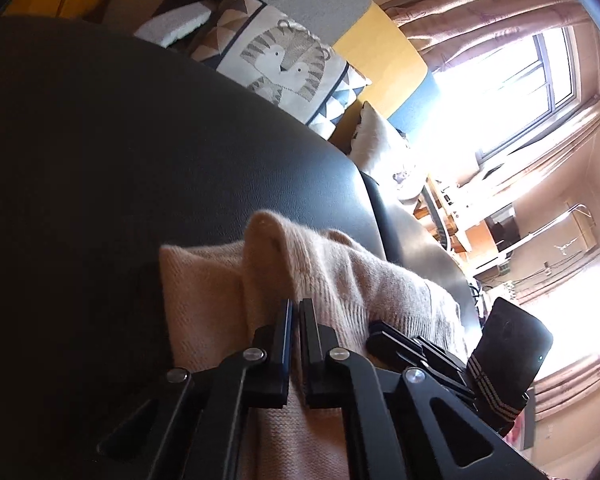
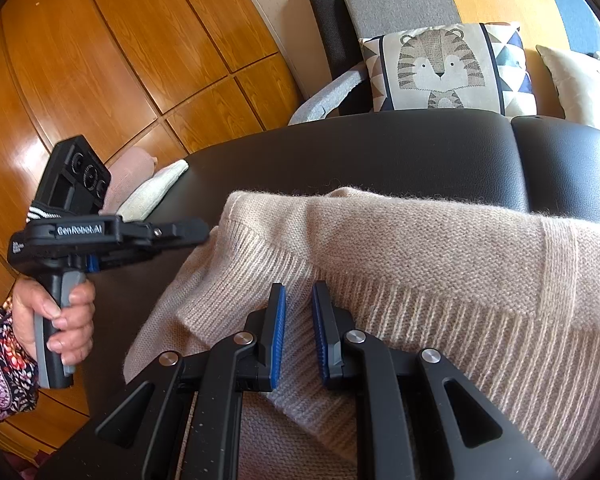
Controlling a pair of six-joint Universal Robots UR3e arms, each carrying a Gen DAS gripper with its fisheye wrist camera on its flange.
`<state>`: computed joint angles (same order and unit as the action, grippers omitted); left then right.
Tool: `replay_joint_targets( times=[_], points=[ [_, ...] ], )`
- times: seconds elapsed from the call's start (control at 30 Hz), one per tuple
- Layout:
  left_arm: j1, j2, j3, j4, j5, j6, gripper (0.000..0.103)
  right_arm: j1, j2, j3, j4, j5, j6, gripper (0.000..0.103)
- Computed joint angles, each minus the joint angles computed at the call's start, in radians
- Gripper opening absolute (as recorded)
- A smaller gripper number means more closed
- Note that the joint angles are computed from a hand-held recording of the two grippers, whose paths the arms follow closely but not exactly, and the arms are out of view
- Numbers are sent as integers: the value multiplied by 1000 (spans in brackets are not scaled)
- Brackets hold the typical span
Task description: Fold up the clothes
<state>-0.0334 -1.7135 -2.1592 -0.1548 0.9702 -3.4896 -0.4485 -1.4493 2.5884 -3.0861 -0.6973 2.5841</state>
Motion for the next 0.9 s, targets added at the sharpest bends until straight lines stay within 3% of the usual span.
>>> replay_joint_targets(
  times=[0.1, 0.2, 0.33, 0.47, 0.57, 0.63, 0.73, 0.8, 0.9],
  points=[
    [23, 68, -3, -87, 18, 56, 2, 0, -1, -1, 3, 1, 1, 15],
    [28, 73, -18, -90, -18, 93, 1, -2, -3, -3, 10, 2, -2, 15],
    [-30, 13, 42, -136, 41, 75, 15, -1, -3, -8, 14, 2, -1, 15],
    [-38, -26, 25, -54, 21, 25, 15, 1, -4, -7, 11, 1, 3, 15],
    [-57, -49, -5, 85, 84, -46, 19, 1, -6, -7, 15, 3, 5, 15],
    [-77, -60, -27, 170, 157, -109, 19, 0, -8, -9, 21, 5, 3, 15],
    [-79, -75, -48, 230, 184, -163, 18, -3, -12, -11, 32, 8, -1, 15],
    [-78, -77, -46, 214, 181, -156, 18, -4, -13, -15, 38, 9, -2, 15],
    [-81, -70, -15, 134, 145, -77, 5, -6, -15, -18, 48, 12, -6, 15]
  ],
)
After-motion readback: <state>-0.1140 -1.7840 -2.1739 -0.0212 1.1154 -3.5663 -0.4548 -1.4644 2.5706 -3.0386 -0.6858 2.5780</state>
